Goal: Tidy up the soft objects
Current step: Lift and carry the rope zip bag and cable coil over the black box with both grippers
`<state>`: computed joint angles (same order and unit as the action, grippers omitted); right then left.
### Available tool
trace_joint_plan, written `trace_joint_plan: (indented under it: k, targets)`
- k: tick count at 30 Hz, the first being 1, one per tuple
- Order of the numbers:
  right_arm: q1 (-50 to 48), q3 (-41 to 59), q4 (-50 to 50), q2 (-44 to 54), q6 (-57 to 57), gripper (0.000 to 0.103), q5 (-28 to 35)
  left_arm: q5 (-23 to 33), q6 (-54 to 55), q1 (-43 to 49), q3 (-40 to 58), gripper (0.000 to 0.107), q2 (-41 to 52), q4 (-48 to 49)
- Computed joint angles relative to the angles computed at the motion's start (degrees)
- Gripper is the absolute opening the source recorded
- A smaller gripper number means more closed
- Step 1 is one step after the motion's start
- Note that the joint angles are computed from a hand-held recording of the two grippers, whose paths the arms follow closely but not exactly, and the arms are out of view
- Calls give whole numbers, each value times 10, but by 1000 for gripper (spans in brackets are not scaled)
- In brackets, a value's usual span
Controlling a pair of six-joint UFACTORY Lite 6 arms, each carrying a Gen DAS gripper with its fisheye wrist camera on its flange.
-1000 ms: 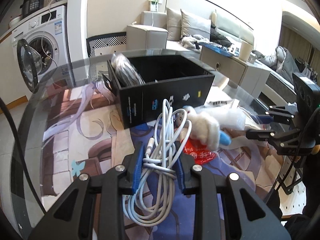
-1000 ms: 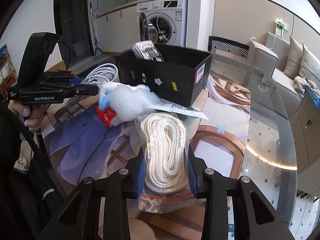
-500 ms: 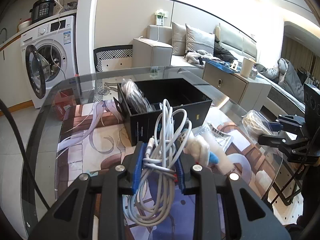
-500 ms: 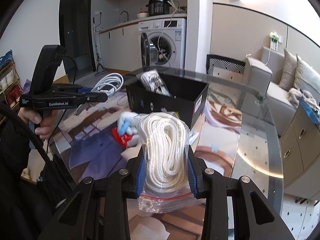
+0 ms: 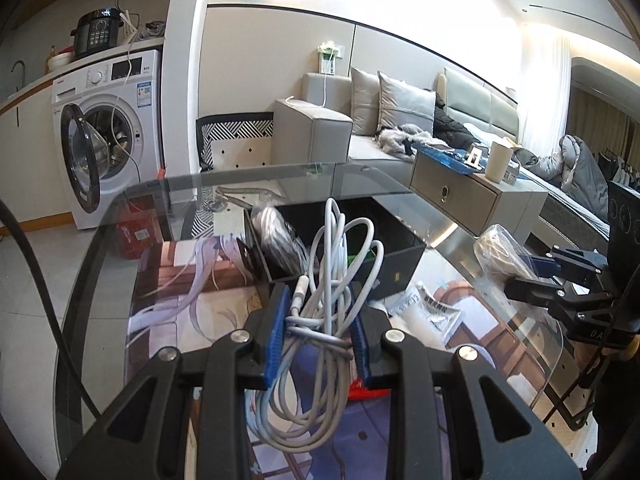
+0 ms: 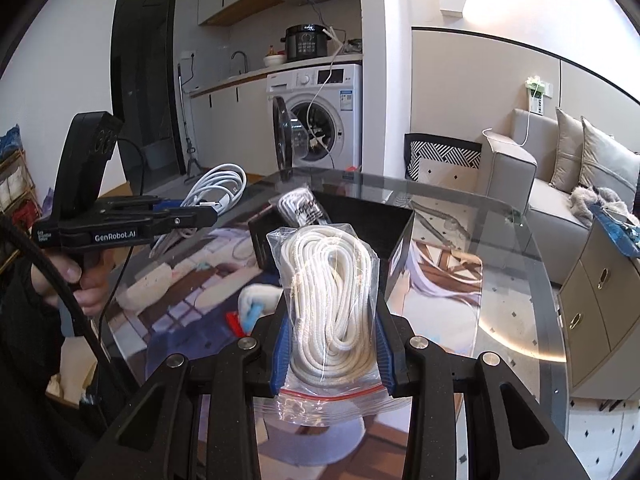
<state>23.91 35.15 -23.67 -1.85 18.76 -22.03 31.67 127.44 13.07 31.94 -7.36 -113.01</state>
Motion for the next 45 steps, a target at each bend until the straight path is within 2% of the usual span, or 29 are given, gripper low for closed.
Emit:
trace_joint_plan:
  k: [6,10,23,40,45]
  targets:
    - [13,46,63,36,-38,36,5,-3,-7,-8,23,27,17,-11]
    - [14,78,67,60,-32,36,11,-5,-6,-11,39,27,31,-22]
    - [9,155,30,112,20,36,28,-46,27,-50,90,27,73,-84]
    - [1,262,-58,197,117,36,69,-82,-20,-83,189,27,165,-49]
    - [5,306,-27,233,98,36,102,-90,-37,-90,212,27,190,-34]
